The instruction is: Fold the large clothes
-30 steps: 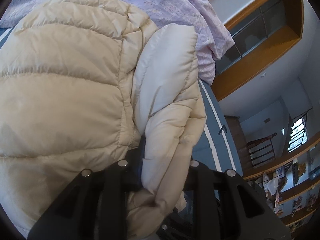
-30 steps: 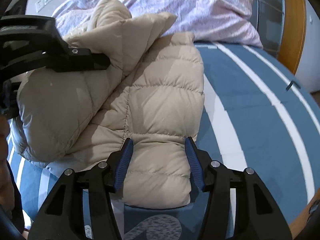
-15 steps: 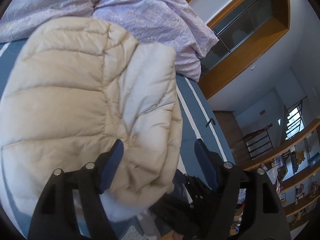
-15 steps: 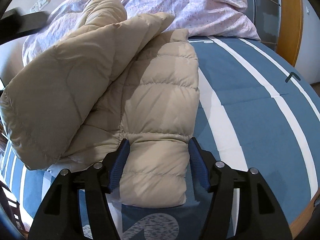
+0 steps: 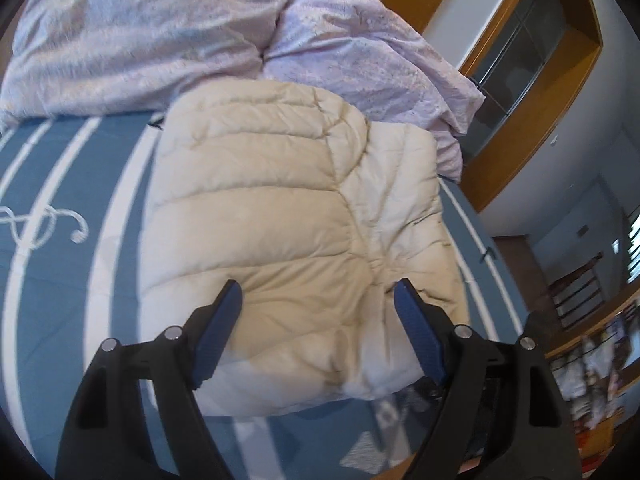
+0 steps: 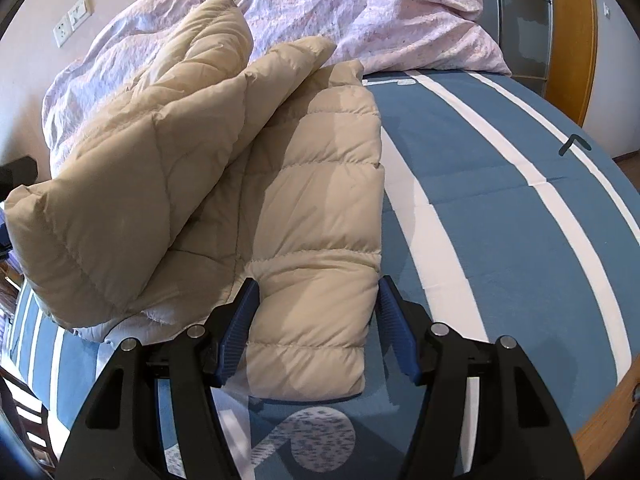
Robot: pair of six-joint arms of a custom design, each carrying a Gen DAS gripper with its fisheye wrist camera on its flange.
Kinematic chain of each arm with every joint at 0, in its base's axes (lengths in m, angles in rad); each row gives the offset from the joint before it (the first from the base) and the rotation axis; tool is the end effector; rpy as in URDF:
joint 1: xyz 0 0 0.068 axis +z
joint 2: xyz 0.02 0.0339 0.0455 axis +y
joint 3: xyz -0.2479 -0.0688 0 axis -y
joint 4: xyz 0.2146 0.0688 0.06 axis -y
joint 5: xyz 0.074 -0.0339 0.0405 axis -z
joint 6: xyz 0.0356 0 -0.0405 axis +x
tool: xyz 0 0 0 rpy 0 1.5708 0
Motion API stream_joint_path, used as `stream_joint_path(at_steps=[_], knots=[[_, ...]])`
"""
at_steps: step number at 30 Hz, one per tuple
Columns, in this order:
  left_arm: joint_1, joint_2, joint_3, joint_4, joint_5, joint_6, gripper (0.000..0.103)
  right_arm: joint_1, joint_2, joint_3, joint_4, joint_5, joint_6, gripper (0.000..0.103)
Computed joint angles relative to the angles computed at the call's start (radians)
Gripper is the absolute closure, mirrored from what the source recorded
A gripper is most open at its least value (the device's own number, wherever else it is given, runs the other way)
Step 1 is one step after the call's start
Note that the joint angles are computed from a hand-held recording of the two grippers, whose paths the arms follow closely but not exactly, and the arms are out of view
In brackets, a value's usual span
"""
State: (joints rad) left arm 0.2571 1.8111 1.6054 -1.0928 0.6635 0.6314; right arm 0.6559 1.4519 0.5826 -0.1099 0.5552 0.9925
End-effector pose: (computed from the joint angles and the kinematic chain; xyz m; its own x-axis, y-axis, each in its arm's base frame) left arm 0.3235 0.0624 0.2709 -0.7756 0.2769 -0.5672 0.5174 0.7936 -0.3201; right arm 0.1961 0.1273 0.1479 -0.5985 0.4374 -0.6712 0.3949 0.8900 0.2279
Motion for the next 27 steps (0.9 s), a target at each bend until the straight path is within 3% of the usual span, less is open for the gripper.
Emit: stream_joint_path(at_steps=[11,20,27], knots=[[-0.092,-0.101,-0.28,0.288,-0.146,-0.036,0.025,-0.004,-0.066,0.014,-0.098,0.069,-0.009,0.041],[-0.16,-0.111,-0.356,0.366,-0.164,-0.082,0.023,-0.095,-0.201,0.001,-0.172,0.097,-0.068,0.041],[-0.191,-0.117,-0.399,0.403,-0.16,-0.093,0.022,-0.138,-0.228,0.093,-0.176,0.083,-0.206,0.041]])
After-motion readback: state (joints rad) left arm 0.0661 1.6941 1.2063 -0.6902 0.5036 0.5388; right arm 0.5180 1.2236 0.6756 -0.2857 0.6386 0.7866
